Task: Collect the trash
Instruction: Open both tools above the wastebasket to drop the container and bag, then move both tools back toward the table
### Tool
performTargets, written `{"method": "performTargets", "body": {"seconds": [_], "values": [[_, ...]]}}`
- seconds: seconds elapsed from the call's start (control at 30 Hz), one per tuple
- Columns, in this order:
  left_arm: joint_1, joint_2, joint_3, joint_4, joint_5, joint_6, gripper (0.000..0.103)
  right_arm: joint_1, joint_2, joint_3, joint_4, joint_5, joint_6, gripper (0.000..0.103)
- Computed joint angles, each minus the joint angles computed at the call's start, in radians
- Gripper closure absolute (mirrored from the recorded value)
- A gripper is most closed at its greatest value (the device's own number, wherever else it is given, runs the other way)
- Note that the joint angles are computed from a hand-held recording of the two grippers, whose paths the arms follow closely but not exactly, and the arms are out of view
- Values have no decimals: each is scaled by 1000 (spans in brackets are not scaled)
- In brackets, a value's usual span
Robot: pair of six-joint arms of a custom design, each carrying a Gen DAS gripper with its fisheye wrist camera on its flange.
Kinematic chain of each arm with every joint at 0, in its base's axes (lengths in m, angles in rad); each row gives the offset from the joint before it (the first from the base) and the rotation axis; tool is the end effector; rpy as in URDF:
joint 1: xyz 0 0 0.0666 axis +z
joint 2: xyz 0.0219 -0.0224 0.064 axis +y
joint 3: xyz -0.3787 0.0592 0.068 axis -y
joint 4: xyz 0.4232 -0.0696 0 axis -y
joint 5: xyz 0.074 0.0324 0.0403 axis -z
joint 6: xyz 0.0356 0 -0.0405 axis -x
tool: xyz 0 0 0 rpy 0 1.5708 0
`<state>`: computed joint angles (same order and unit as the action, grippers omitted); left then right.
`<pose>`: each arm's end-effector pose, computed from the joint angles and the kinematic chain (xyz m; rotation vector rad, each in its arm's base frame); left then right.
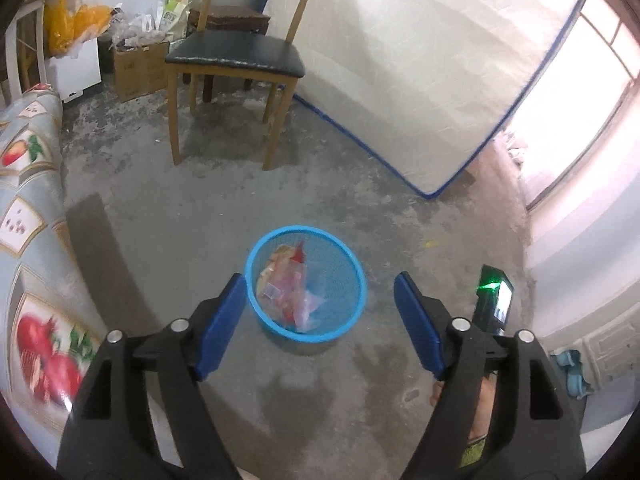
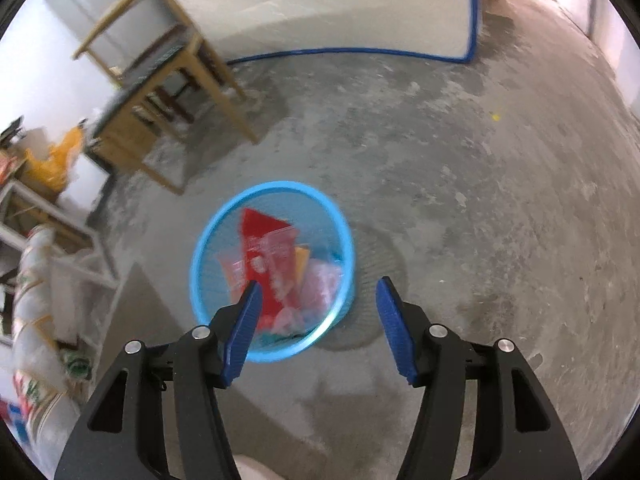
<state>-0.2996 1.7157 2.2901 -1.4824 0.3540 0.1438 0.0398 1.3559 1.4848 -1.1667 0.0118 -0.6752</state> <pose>0.5361 -0.1789 0.6407 0.3481 2.4815 -0.6256 0.4824 0.0184 0.4750 0.8251 2.4955 0.2366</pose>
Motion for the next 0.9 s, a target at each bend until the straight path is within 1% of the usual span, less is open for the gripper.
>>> {"method": "performTargets", "body": {"seconds": [0.07,0.1,0.17,0.23,0.27,0.37,0.47,0.57,0.6,0.7,0.8,0.83,0.9], "values": [[12,-70,-67,10,16,-2,24,18,-27,7,-6,-9,17,35],[21,-109,-104,15,22,-1,24,34,-46,13,-10,-16,31,32],[39,-170,-155,11,26,-4,23,66,-72,32,-27,-30,52,29],[58,-218,-192,9,31,-7,22,95,-90,50,-36,-61,70,28],[77,-254,-221,11,42,-9,20,112,-94,66,-44,-79,80,28],[143,-357,-297,20,70,-31,19,155,-98,109,-50,-130,99,28],[227,-443,-354,12,78,-58,16,203,-85,164,-51,-183,113,28],[351,-515,-403,-2,90,-68,15,259,-50,235,-54,-213,133,28],[411,-544,-425,-8,89,-69,15,278,-35,258,-59,-218,140,28],[551,-599,-472,-9,87,-65,15,341,22,347,-77,-239,181,28],[703,-646,-521,4,89,-41,15,405,87,438,-100,-269,224,28],[768,-662,-540,10,94,-27,15,426,107,463,-103,-285,233,28],[845,-671,-557,16,107,-19,15,469,156,525,-120,-314,246,28]]}}
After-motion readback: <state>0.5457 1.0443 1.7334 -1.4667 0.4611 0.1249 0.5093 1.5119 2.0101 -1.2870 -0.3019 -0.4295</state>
